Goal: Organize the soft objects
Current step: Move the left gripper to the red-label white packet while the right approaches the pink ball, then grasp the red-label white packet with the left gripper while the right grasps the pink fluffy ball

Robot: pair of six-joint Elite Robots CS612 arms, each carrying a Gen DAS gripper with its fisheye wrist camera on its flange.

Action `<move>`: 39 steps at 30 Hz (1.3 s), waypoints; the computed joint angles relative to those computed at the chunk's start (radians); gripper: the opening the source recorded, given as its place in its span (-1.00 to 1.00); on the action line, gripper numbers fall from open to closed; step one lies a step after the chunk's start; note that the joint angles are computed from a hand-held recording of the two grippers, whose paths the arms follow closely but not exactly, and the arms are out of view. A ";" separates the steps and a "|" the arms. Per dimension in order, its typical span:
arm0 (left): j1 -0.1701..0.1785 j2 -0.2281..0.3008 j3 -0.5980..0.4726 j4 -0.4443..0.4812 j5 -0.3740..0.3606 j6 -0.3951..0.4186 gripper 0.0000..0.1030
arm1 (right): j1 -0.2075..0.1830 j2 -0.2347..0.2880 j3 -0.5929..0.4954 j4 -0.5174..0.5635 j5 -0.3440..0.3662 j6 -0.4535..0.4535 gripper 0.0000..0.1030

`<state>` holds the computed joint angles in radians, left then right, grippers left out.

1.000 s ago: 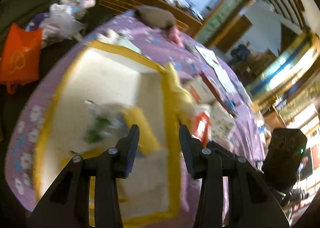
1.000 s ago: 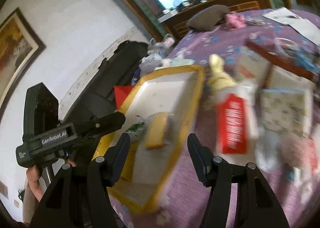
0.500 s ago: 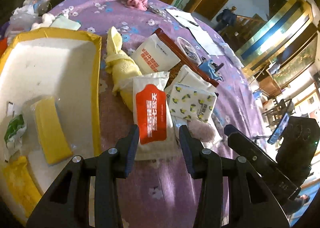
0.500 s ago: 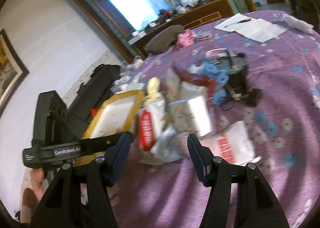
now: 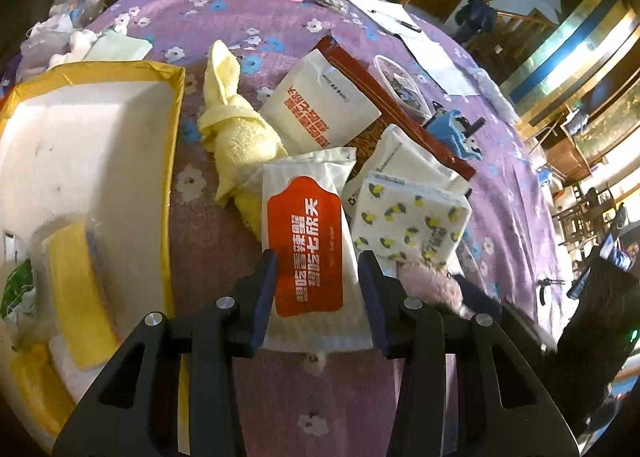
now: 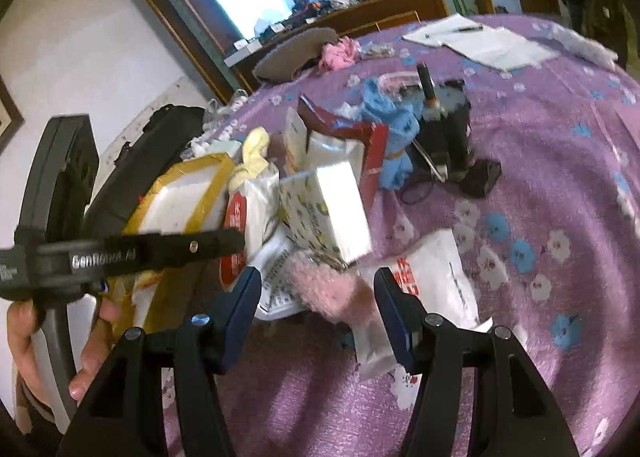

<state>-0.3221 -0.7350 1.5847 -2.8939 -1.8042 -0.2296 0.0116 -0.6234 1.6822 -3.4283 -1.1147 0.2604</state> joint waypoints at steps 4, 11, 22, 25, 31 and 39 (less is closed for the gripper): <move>-0.016 0.007 -0.013 0.002 0.074 -0.002 -0.14 | -0.003 0.006 0.003 -0.008 0.005 0.022 -0.17; -0.013 -0.017 0.023 -0.028 0.082 -0.029 -0.13 | -0.006 0.006 0.018 -0.062 0.011 0.018 -0.35; -0.013 0.007 -0.002 -0.034 0.053 -0.014 -0.03 | -0.009 0.012 0.026 -0.129 0.036 0.023 -0.37; -0.013 0.028 -0.040 0.038 0.044 -0.003 0.07 | -0.008 0.012 0.025 -0.126 0.037 0.019 -0.37; -0.017 0.022 -0.010 -0.034 0.056 -0.015 -0.09 | -0.009 0.012 0.025 -0.132 0.035 0.023 -0.37; 0.009 -0.038 0.086 -0.180 -0.016 -0.068 -0.14 | -0.025 0.013 0.031 -0.130 0.102 0.034 -0.37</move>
